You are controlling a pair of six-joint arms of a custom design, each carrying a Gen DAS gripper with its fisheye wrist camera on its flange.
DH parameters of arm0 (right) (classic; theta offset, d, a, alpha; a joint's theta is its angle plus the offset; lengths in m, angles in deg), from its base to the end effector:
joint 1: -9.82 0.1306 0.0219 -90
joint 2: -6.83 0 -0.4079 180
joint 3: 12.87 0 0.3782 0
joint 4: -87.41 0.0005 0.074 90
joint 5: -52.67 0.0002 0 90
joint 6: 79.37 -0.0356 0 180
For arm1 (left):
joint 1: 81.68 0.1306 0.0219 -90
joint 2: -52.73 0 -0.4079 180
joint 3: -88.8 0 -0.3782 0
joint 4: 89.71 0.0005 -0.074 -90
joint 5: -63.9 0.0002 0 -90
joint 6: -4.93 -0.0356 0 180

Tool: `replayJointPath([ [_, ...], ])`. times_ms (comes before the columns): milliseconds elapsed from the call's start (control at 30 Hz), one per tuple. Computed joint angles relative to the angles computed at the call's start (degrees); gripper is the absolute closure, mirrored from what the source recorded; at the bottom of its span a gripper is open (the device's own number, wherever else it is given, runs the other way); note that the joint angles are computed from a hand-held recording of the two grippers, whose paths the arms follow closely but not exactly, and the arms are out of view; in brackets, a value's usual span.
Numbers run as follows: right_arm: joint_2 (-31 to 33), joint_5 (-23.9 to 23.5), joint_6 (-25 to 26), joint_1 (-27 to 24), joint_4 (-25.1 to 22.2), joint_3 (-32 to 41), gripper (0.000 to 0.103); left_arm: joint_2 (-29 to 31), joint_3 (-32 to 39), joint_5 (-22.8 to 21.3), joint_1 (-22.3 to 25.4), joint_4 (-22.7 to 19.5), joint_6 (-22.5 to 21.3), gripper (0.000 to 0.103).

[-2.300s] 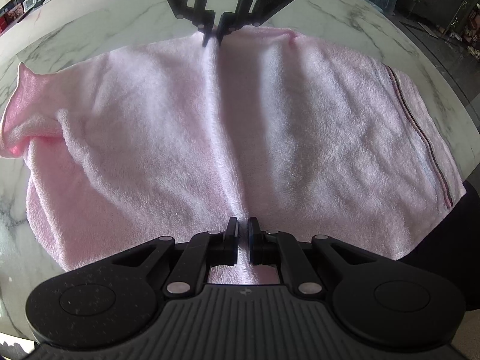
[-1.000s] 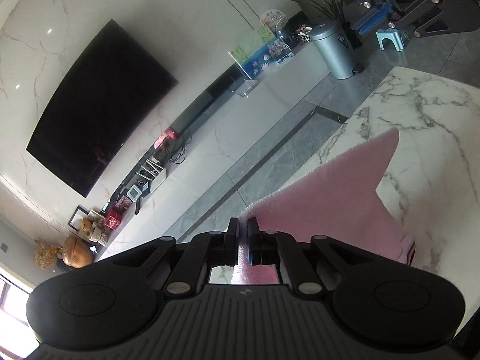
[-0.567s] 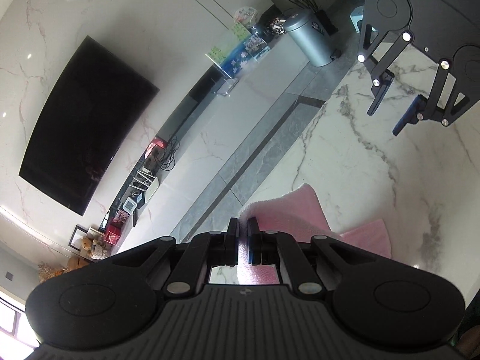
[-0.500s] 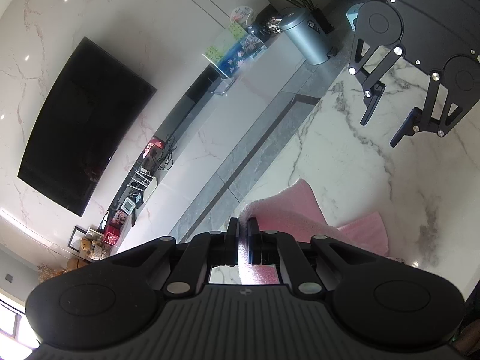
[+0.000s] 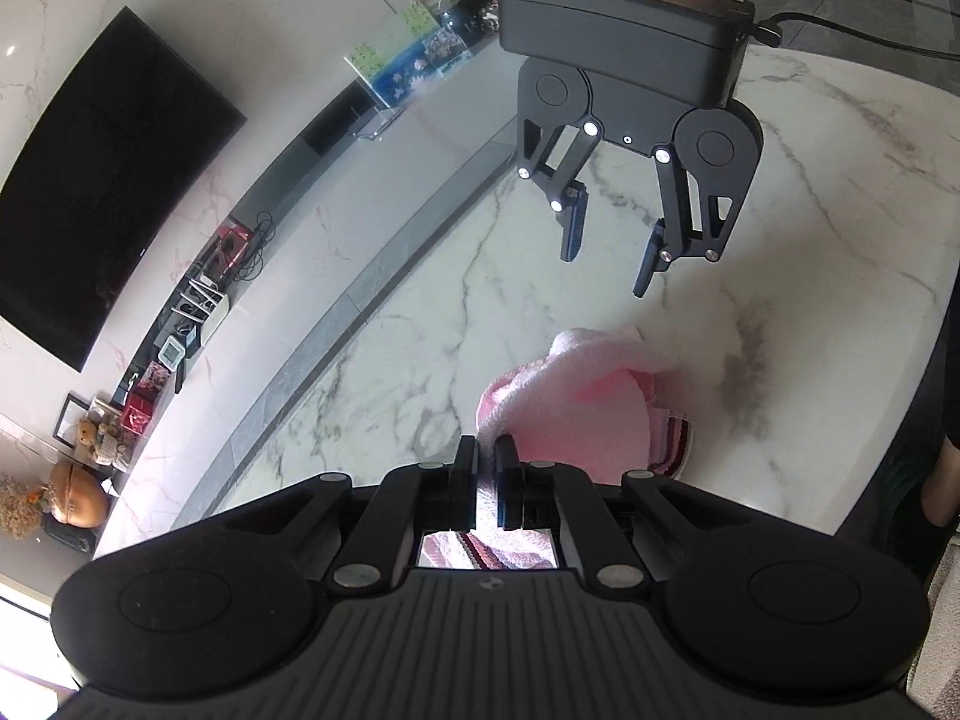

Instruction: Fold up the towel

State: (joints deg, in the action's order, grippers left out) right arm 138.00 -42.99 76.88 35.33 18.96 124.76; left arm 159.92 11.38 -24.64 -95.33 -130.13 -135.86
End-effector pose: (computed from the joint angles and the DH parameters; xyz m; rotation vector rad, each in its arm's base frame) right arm 0.6462 0.3117 0.3835 -1.9235 1.8198 -0.1072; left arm 0.5795 -0.1422 0.4122 1.2767 2.0023 0.2843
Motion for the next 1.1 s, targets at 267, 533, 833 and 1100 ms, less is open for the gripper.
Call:
replayJointPath([
  [267,-7.25,-2.16,-14.08,1.46,13.40,-18.27,0.058,2.36,1.84,1.38,1.65,-1.76,0.95,0.099],
  [533,-8.70,6.54,-26.85,3.65,30.57,-29.14,0.058,2.01,1.48,1.04,2.08,-2.89,1.16,0.099],
  [833,-8.14,10.39,-28.78,3.93,32.30,-28.30,0.097,0.63,-0.40,-0.15,1.85,-2.62,0.96,0.099],
  [1100,-11.44,14.05,-27.80,2.58,31.26,-28.54,0.100,0.61,-0.64,0.39,1.75,-2.63,-0.33,0.098],
])
